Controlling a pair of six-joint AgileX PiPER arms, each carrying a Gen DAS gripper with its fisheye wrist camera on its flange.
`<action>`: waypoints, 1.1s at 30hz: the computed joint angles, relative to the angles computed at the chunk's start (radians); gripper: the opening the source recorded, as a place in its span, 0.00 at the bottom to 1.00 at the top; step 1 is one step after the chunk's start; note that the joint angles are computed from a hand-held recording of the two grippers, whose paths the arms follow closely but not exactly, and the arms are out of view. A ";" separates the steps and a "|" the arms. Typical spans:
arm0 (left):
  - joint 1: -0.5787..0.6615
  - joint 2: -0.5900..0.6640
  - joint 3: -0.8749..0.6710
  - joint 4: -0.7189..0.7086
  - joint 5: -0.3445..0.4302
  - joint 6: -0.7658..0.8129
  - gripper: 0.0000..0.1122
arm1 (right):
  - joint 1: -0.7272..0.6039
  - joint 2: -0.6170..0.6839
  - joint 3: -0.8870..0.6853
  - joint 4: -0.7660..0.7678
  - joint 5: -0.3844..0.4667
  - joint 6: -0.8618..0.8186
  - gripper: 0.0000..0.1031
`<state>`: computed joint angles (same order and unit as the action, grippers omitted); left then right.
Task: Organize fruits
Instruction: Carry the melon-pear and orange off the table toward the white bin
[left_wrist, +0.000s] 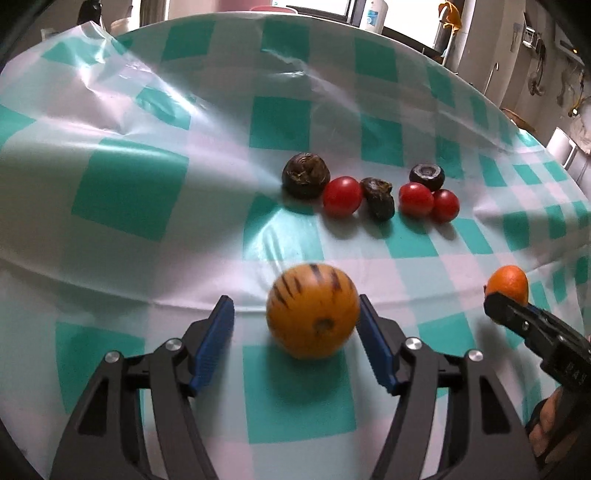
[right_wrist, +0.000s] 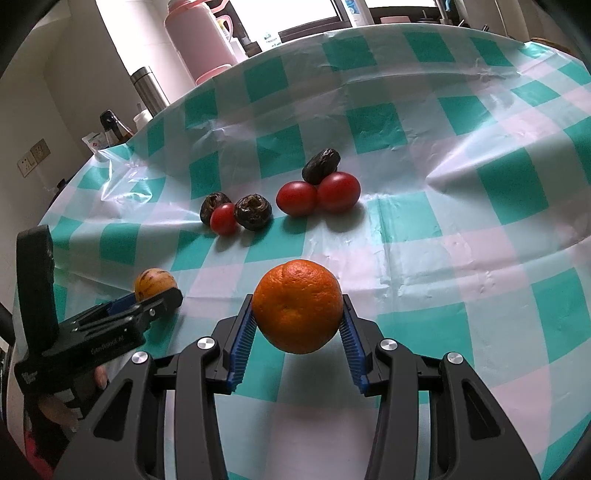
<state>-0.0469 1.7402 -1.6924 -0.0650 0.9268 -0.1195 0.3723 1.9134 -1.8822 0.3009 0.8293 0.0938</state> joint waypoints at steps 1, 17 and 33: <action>-0.001 0.006 -0.008 0.003 0.002 -0.002 0.60 | 0.002 0.002 -0.004 -0.003 0.002 0.003 0.43; 0.034 -0.200 0.207 -0.062 -0.151 -0.029 0.39 | -0.003 -0.064 0.093 0.016 -0.080 -0.008 0.43; -0.116 -0.642 0.566 0.097 -0.181 -0.219 0.39 | 0.104 -0.416 0.440 -0.102 -0.106 0.054 0.43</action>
